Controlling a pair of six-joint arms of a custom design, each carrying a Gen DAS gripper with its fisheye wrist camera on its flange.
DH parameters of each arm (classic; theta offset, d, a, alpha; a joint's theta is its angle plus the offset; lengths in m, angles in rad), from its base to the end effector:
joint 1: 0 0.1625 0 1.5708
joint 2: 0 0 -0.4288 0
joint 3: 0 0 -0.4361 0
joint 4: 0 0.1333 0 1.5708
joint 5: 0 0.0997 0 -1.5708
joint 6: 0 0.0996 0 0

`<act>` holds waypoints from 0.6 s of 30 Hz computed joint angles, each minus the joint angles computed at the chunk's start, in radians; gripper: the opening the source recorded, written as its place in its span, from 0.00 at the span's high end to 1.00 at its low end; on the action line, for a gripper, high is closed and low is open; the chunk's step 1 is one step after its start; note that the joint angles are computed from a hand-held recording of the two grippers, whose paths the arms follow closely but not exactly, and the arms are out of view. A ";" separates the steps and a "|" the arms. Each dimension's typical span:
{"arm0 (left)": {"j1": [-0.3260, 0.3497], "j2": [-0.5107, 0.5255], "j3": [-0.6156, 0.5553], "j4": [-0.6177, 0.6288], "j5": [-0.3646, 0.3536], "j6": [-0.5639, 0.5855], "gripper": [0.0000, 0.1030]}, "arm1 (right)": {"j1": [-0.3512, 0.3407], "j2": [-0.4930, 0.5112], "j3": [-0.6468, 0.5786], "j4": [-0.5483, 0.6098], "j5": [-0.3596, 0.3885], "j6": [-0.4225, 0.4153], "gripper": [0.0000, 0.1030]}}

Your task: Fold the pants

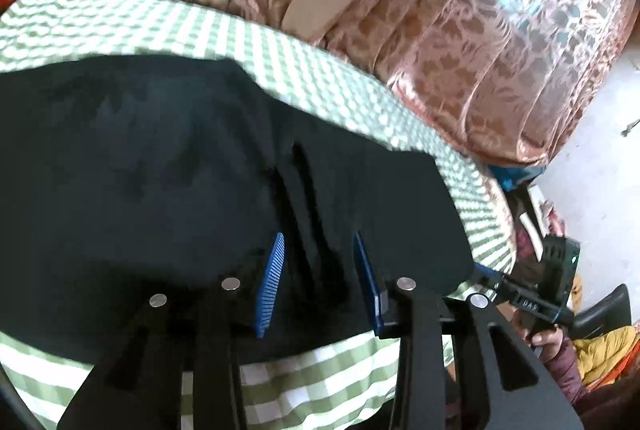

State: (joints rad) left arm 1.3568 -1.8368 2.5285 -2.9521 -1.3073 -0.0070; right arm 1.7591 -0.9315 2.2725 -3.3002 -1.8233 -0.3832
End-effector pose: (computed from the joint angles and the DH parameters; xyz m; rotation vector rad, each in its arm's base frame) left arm 0.0789 -0.3868 0.2873 0.1557 2.7796 -1.0333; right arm 0.1971 -0.4551 0.0305 0.7247 -2.7156 0.5153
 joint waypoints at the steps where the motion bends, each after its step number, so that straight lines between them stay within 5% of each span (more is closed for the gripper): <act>1: 0.002 -0.001 -0.007 -0.003 -0.001 0.000 0.67 | 0.006 -0.006 -0.003 -0.009 0.001 0.001 0.55; 11: -0.018 0.163 -0.127 -0.085 -0.044 -0.026 0.67 | 0.072 0.092 -0.193 0.042 0.076 -0.012 0.55; 18: -0.061 0.264 -0.125 -0.089 0.108 0.024 0.67 | 0.054 0.238 -0.388 0.096 0.066 0.085 0.55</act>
